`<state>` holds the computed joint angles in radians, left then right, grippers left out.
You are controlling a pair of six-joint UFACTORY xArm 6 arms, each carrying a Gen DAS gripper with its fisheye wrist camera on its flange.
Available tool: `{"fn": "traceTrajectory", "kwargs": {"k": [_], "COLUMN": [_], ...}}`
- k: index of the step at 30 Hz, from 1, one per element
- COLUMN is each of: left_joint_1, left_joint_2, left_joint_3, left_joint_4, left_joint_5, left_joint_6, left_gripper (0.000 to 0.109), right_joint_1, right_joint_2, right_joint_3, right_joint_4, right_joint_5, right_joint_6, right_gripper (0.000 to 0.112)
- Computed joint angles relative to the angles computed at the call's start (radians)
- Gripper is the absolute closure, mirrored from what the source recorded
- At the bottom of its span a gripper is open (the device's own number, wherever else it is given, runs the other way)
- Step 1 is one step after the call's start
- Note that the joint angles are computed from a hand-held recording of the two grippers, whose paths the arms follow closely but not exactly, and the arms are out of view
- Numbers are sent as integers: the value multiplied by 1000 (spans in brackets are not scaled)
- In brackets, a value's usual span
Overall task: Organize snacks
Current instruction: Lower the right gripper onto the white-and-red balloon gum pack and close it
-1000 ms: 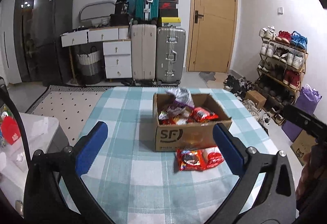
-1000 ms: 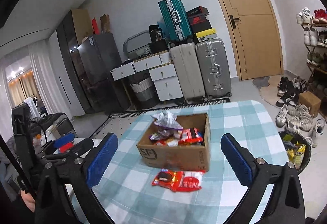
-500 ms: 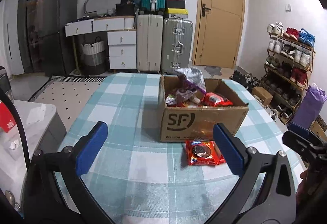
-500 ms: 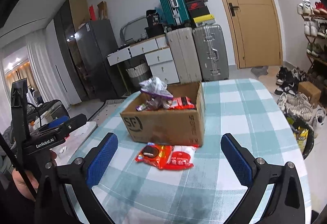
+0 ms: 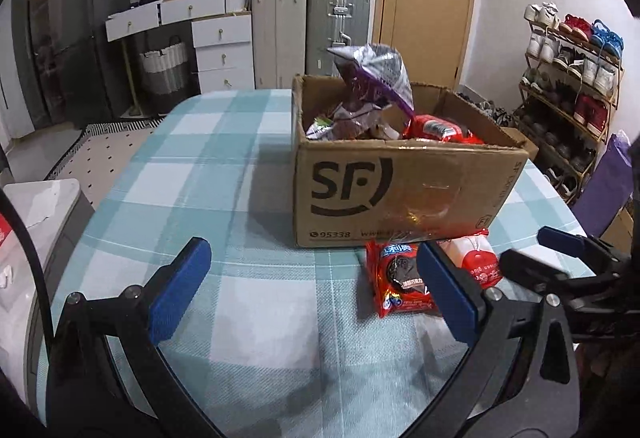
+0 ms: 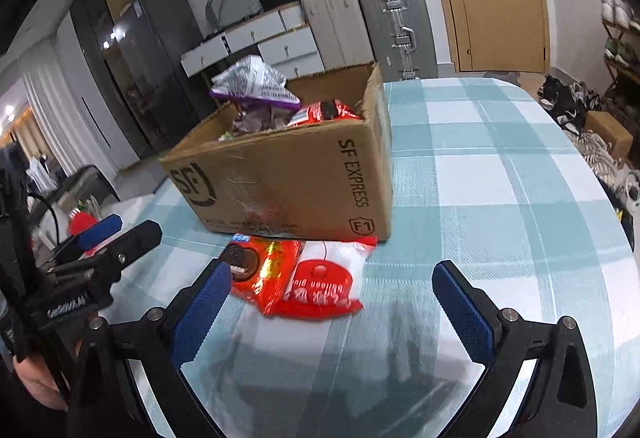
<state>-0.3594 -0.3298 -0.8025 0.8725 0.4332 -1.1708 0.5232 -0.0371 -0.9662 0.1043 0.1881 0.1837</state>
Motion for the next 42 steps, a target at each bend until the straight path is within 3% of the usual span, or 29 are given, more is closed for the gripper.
{"fn": "traceTrajectory", "kwargs": {"k": [3,5,9,11,13,18,22,27,32,37,42], "left_joint_1": [18,25,29,34,33,25,19,10,6,-15,-36], "left_joint_2": [42,56,85,96,100,94,80,53,46,51,69], "left_joint_3": [-14,-18,-31,-35,-34,-32,-20,4,27,16,-1], "left_joint_4": [-9,-13,-27,-49,-70,-48,-44,-46,-202,-125,-126], "left_joint_5": [-36,-48,-67,-82,-89,-85,-76,-62,-75,-32,-15], "left_joint_6": [10,27,54,70,82,61,50,51,140,81,67], "left_gripper": [6,6,6,6,6,6,6,6,6,6,6], "right_joint_1": [-7,-6,-9,-10,-8,-4,2,5,-4,-7,2], "right_joint_2": [60,90,135,156,170,193,202,146,52,-61,-184], "right_joint_3": [-70,-97,-140,-158,-171,-202,-216,-153,-61,44,158], "right_joint_4": [-201,-199,-174,-150,-123,-213,-256,-239,-177,-62,56], "right_joint_5": [75,98,138,147,154,173,184,146,95,41,9], "right_joint_6": [160,152,125,106,76,114,131,125,93,27,-46], "right_gripper": [10,12,31,33,43,53,68,69,69,69,69]}}
